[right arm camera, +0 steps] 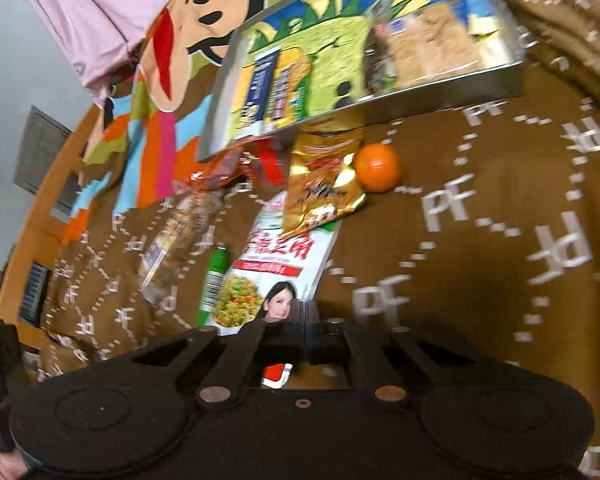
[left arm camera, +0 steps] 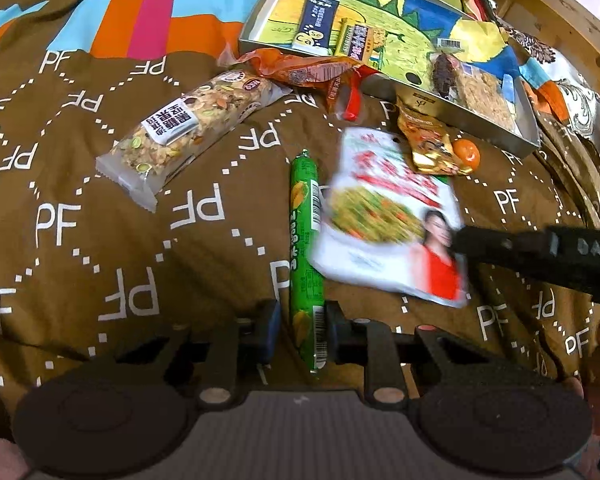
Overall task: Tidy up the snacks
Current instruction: 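Move the left tool to the green sausage stick while the right tool approaches the white bean pack, then close the left tool on the green sausage stick while the right tool grips the white bean pack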
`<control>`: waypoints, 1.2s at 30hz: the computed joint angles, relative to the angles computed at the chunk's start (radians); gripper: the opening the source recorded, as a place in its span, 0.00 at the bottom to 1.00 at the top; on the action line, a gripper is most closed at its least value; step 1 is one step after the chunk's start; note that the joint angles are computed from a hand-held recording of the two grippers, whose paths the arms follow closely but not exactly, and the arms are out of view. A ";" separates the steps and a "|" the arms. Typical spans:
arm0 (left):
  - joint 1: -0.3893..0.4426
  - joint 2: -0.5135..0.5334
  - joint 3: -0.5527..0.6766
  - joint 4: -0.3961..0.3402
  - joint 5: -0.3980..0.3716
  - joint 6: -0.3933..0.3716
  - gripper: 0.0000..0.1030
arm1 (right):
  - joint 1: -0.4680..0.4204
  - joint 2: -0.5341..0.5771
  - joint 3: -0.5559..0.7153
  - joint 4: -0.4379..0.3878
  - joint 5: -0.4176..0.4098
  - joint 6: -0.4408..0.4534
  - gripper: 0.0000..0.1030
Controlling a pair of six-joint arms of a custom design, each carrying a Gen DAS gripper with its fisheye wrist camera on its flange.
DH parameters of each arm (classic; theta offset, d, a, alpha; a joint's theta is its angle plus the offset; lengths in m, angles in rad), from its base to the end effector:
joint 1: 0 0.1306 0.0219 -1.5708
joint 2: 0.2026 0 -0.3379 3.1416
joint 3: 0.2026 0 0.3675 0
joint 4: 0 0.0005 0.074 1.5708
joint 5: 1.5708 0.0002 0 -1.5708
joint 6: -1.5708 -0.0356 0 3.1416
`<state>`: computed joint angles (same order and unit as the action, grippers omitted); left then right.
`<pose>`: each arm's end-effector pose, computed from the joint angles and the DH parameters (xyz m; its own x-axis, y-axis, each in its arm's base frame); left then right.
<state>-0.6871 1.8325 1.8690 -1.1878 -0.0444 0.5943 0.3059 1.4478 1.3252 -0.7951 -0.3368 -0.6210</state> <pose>0.4529 -0.3702 0.3460 -0.9320 0.0411 -0.3602 0.1181 0.9738 -0.1945 0.4531 0.1549 0.3369 -0.8927 0.2940 -0.3415 0.0538 0.8220 0.5670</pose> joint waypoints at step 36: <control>0.005 -0.015 -0.025 0.040 -0.058 0.073 0.21 | 0.177 0.278 0.303 -0.105 0.351 0.132 0.97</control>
